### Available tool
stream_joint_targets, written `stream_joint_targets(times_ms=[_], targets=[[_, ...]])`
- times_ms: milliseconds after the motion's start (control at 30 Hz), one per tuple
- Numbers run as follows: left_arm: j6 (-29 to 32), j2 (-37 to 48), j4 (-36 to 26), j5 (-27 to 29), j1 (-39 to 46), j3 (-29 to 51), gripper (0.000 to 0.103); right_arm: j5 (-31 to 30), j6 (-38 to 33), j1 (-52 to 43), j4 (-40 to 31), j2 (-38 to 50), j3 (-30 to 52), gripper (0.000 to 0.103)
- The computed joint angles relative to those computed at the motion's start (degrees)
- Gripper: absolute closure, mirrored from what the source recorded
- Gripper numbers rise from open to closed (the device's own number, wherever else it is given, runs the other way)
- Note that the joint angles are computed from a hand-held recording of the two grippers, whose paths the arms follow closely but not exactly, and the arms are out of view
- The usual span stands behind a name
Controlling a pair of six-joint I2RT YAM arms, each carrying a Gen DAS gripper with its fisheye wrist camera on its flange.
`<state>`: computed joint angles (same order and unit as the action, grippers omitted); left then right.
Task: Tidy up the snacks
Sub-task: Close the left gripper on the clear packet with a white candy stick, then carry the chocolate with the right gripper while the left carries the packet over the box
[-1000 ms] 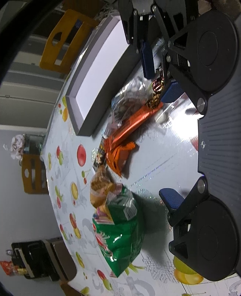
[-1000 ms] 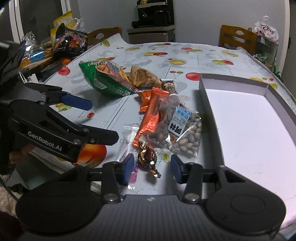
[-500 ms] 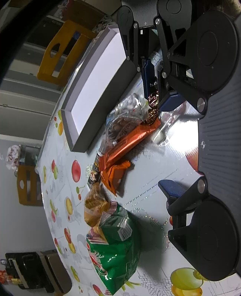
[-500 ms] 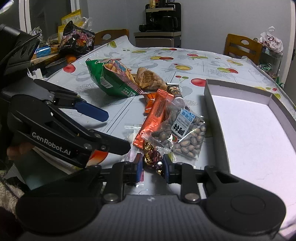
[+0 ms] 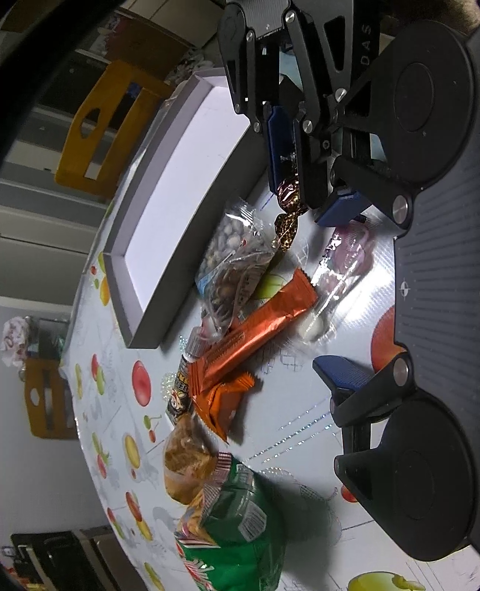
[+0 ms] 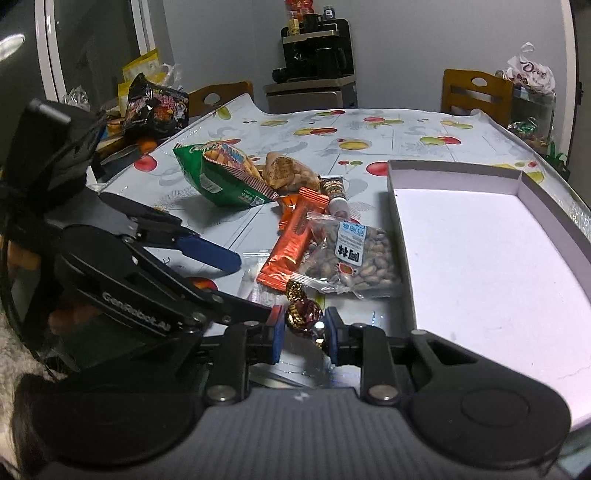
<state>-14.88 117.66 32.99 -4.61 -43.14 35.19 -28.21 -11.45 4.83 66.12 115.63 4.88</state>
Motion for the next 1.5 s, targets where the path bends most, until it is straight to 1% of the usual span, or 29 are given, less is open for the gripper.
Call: stream_joint_targets(times_ms=[133, 200, 300, 367, 600, 667, 733, 833, 900, 1033, 1100, 1133, 1300, 1500], targets=[[-0.37, 0.28, -1.46, -2.51, -1.27, 1.05, 0.028, -0.68, -0.14, -0.65, 0.01, 0.5, 0.13, 0.08], [-0.38, 0.07, -2.1, -3.59, -1.62, 1.13, 0.033, -0.86, 0.0, -0.64, 0.62, 0.94, 0.07, 0.08], [-0.27, -0.57, -2.48, -4.89, -1.68, 0.58, 0.043, -0.83, 0.11, -0.37, 1.48, 1.52, -0.08, 0.08], [-0.41, -0.92, -2.34, -5.97, -1.57, -0.04, 0.047, -0.81, 0.1, -0.19, 2.06, 1.97, -0.13, 0.08], [0.27, -1.88, -0.93, -8.74, -0.16, -2.47, 0.048, -0.76, 0.77, 0.81, 3.43, 2.43, -0.27, 0.08], [0.29, -2.0, -0.51, -9.84, 0.48, -2.92, 0.052, -0.74, 0.75, 1.11, 3.67, 2.37, -0.43, 0.08], [0.26, -1.91, 0.77, -9.27, 1.69, -3.59, 0.055, -0.47, 1.03, 1.72, 4.06, 2.29, -0.6, 0.08], [0.46, -1.84, 1.95, -9.69, 2.49, -4.16, 0.067, 0.26, 1.77, 2.67, 4.27, 1.64, -0.71, 0.08], [0.83, -1.8, 2.25, -9.84, 2.4, -4.25, 0.079, 0.53, 2.18, 2.99, 4.53, 1.42, -0.74, 0.08], [1.36, -1.34, 3.54, -10.14, 1.97, -4.49, 0.086, 1.33, 2.85, 4.12, 3.84, 1.0, -0.36, 0.08], [1.43, -1.02, 4.59, -10.64, 1.84, -4.72, 0.094, 1.67, 3.12, 4.83, 4.25, 0.9, -0.54, 0.08], [1.48, -1.12, 5.14, -10.67, 1.94, -4.96, 0.096, 1.83, 3.22, 5.11, 4.41, 0.79, -0.6, 0.08], [1.83, -1.72, 7.04, -10.8, 2.22, -6.07, 0.098, 1.78, 3.31, 5.43, 5.25, 0.99, -0.54, 0.08], [3.12, -3.87, 11.57, -12.22, 1.5, -9.21, 0.099, 2.95, 4.62, 6.99, 5.32, 0.52, 0.43, 0.08]])
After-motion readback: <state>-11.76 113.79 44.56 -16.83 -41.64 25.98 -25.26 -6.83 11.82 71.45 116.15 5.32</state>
